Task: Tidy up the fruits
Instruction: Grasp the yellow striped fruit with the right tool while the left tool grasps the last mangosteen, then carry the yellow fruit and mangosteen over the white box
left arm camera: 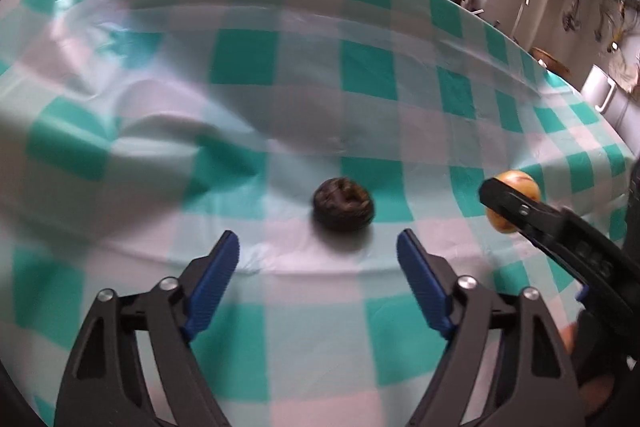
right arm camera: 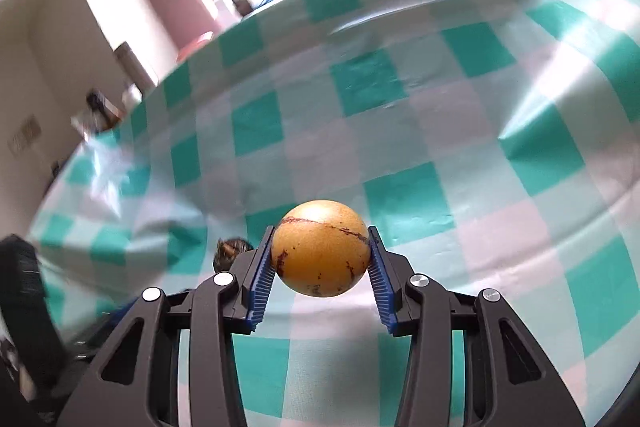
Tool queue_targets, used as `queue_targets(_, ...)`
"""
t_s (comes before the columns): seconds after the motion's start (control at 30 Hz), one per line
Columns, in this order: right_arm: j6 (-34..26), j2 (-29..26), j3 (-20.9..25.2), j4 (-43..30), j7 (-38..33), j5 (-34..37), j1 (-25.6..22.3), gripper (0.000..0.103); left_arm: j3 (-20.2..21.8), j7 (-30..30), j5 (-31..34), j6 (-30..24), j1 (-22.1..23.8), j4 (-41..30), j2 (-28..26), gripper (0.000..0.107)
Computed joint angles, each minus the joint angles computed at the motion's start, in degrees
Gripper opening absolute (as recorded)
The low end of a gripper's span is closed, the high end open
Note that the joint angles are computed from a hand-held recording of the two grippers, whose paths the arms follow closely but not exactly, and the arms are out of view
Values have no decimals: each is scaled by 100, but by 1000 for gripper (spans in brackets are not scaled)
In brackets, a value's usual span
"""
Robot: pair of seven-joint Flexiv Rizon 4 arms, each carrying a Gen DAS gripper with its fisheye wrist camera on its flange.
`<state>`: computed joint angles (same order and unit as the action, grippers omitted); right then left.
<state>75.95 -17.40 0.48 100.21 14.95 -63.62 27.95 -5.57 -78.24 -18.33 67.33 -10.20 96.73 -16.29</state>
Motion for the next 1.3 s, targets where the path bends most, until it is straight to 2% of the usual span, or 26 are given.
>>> queue_targets(0.1,79,-33,-62,-36,309,-171,-3,43,102,-273,333,-285,-122,-539,-338,77)
queue_targets(0.2,-63,-113,-41,-168,210,-196,53,44,200,-444,706,-1014,-228,-1230,-709,64)
queue_targets(0.27,-47,-158,-11,-215,50,-109,56,44,262,-555,928,-1204,-293,-1456,-827,48)
queue_targets(0.3,-35,-172,-20,-225,44,-86,67,44,263,-586,951,-1177,-287,-1441,-821,44)
queue_targets(0.4,55,-172,-85,-202,133,-147,90,44,24,-334,505,-713,-71,-1027,-666,43)
queue_targets(0.53,108,-167,-99,-177,137,-148,88,44,128,-313,601,-18,-113,-529,-379,43)
queue_targets(0.67,90,-162,-93,-168,106,-128,89,44,188,-492,628,287,-135,-281,-199,43)
queue_targets(0.73,-216,-116,30,-159,-186,105,120,44,280,-679,734,501,-182,-128,-84,43)
queue_targets(0.8,-983,-8,254,-179,-800,479,242,44,425,-950,949,649,-251,-27,27,43)
queue_targets(0.97,-2256,344,548,-33,-1407,503,522,44,521,-1265,1244,1148,-220,524,490,43)
queue_targets(1.2,-3310,995,1041,538,-1827,364,569,44,340,-1075,1231,1662,-177,1273,1076,43)
queue_targets(1.3,-3677,1342,1274,862,-1884,370,529,44,103,-533,625,1811,-209,1674,1339,43)
